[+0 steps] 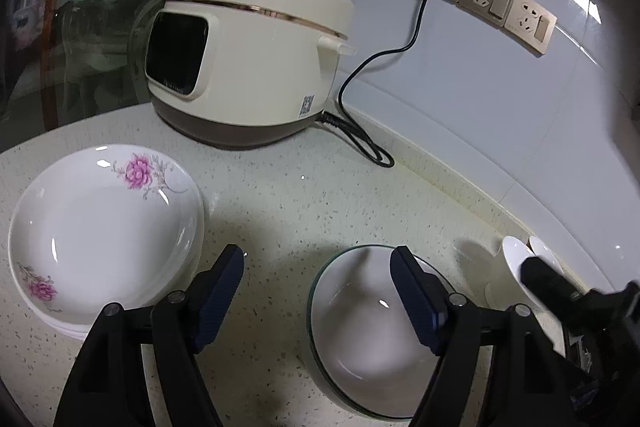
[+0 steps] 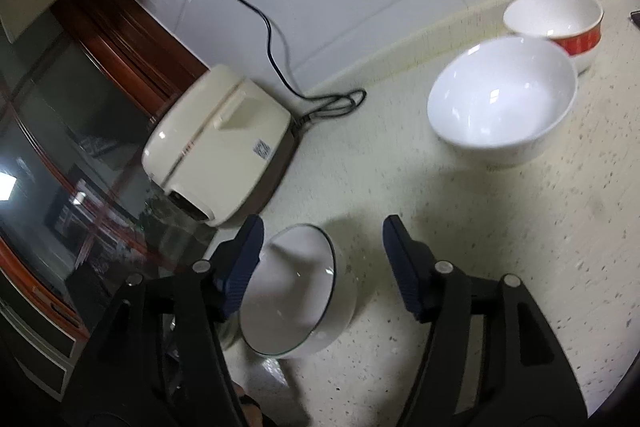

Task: Organize plates and bowls
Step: 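Move both grippers to the white bowl beside the red-banded bowl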

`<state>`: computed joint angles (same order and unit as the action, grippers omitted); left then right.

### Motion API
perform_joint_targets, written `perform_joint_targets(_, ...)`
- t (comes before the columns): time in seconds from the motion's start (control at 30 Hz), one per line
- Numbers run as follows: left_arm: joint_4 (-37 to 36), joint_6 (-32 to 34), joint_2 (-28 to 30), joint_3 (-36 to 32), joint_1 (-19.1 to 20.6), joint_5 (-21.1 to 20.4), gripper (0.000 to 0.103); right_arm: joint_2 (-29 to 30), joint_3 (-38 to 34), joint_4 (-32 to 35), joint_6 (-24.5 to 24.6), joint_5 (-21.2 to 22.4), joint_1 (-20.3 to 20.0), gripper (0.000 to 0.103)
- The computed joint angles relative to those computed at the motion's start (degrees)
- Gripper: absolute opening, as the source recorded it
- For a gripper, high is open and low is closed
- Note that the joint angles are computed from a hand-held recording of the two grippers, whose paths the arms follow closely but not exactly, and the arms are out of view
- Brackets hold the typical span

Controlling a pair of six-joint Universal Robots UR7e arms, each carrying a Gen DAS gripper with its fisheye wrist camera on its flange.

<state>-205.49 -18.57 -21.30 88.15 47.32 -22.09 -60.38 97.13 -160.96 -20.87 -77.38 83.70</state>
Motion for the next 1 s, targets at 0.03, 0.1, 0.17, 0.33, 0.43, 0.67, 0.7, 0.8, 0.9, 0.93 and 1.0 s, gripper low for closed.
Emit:
perform_joint_targets(0.03, -1.9, 1.9, 0.6, -0.6, -0.2, 0.5, 0.079, -0.4, 0.2, -0.5, -0.1, 0.4, -0.1, 0.070)
perform_joint_targets(0.1, -5.2, 5.4, 1.6, -1.8, -0.6, 1.2, 0.082, -1.1, -0.2, -0.2, -0.2, -0.9, 0.0, 0.076)
perform_joint_targets(0.17, -9.8, 10.0, 2.7, -3.1, -1.0, 1.4, 0.082, -1.7, -1.9, 2.1, -0.6, -3.9, 0.7, 0.078)
perform_joint_targets(0.33, -22.1, 21.9, 5.1, -6.1, -2.0, 1.2, 0.085, -0.7, -10.1, 9.5, -2.7, -14.3, 2.7, 0.089)
perform_joint_targets(0.43, -26.9, 27.1, 6.1, -7.8, -2.3, 0.8, 0.086, 1.1, -13.6, 6.4, -2.0, -18.4, 2.5, 0.089)
perform_joint_targets(0.67, -34.0, 40.2, 9.1, -12.1, -3.6, -2.2, 0.086, 4.9, -17.6, 6.6, 4.2, -21.3, -0.4, 0.084)
perform_joint_targets(0.7, -34.4, 41.8, 9.5, -12.6, -3.9, -2.9, 0.087, 5.5, -18.4, 8.0, 3.8, -21.5, -0.4, 0.078)
perform_joint_targets(0.8, -33.5, 42.4, 9.4, -11.3, -4.5, -6.1, 0.087, 6.3, -18.1, 6.1, 2.4, -21.3, -0.4, 0.078)
perform_joint_targets(0.9, -32.5, 41.6, 8.8, -9.0, -5.0, -9.9, 0.088, 7.0, -18.4, 6.5, 2.1, -20.1, -0.5, 0.078)
perform_joint_targets(0.93, -29.6, 38.5, 7.8, -7.0, -5.0, -12.5, 0.089, 7.4, -18.5, 6.6, 1.4, -21.3, -0.2, 0.078)
perform_joint_targets(1.0, -21.4, 33.3, 6.2, -5.7, -4.7, -15.0, 0.098, 7.7, -18.7, 7.0, 0.4, -22.0, -0.1, 0.075)
